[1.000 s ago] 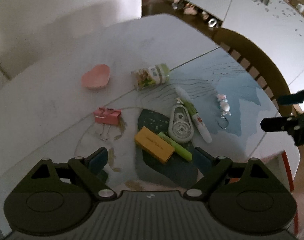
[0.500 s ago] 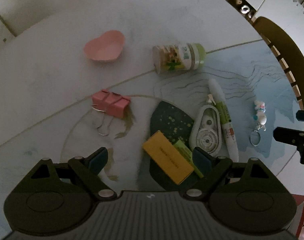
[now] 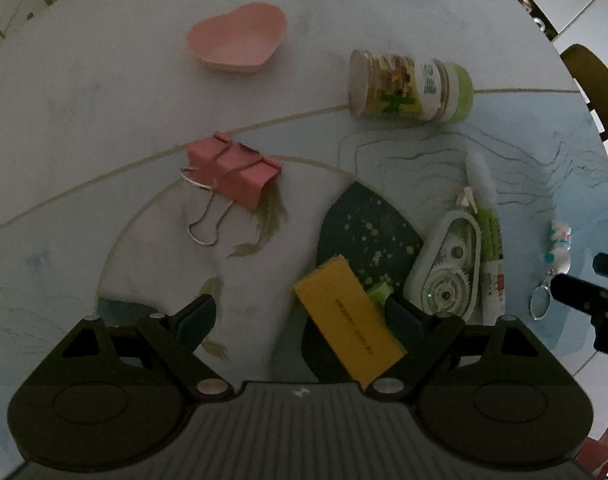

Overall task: Organize rigid objects
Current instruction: 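Grasp the yellow block with the left gripper while the right gripper grasps the white bunny keychain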

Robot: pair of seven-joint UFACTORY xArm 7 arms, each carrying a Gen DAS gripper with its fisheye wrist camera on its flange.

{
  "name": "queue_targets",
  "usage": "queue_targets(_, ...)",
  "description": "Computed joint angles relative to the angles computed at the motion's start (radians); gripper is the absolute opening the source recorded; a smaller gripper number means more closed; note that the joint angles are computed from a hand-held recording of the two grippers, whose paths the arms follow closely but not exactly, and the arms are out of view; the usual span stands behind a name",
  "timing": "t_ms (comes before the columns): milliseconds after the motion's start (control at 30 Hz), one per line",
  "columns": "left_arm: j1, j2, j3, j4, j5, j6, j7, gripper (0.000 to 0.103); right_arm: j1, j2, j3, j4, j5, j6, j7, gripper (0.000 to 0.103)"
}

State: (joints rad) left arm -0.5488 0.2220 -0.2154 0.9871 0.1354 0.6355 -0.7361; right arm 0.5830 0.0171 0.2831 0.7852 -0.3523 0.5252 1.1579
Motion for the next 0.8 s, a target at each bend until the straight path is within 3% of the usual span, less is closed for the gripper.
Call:
queue_targets(133,0.001,0.007,-0.001,0.0,-0.008,-0.006,0.006,0.093,-0.001,0.019,-0.004,0.01,0.008,-0.003,-0.015,0.068)
queue_targets(300,0.0,0.007,0.0,-0.007,0.002,-0.021,0.019,0.092,0.004,0.044,-0.011,0.021,0.008,-0.004,-0.023,0.056)
queue_targets(400,0.008,0.006,-0.005,-0.011,-0.024,-0.034,0.038,0.086,0.01,0.06,-0.015,0.03,0.009,-0.002,-0.03,0.047)
queue_targets(500,0.02,-0.002,-0.011,-0.021,-0.057,-0.049,0.076,0.072,0.017,0.073,-0.021,0.041,-0.001,0.01,-0.024,0.042)
queue_targets(667,0.02,0.003,-0.015,-0.009,-0.078,-0.024,0.111,0.037,0.031,0.085,-0.028,0.053,-0.032,0.03,0.001,0.033)
queue_targets(800,0.014,0.0,-0.012,-0.022,-0.065,-0.037,0.128,0.032,0.034,0.078,-0.029,0.046,-0.038,0.023,0.015,0.032)
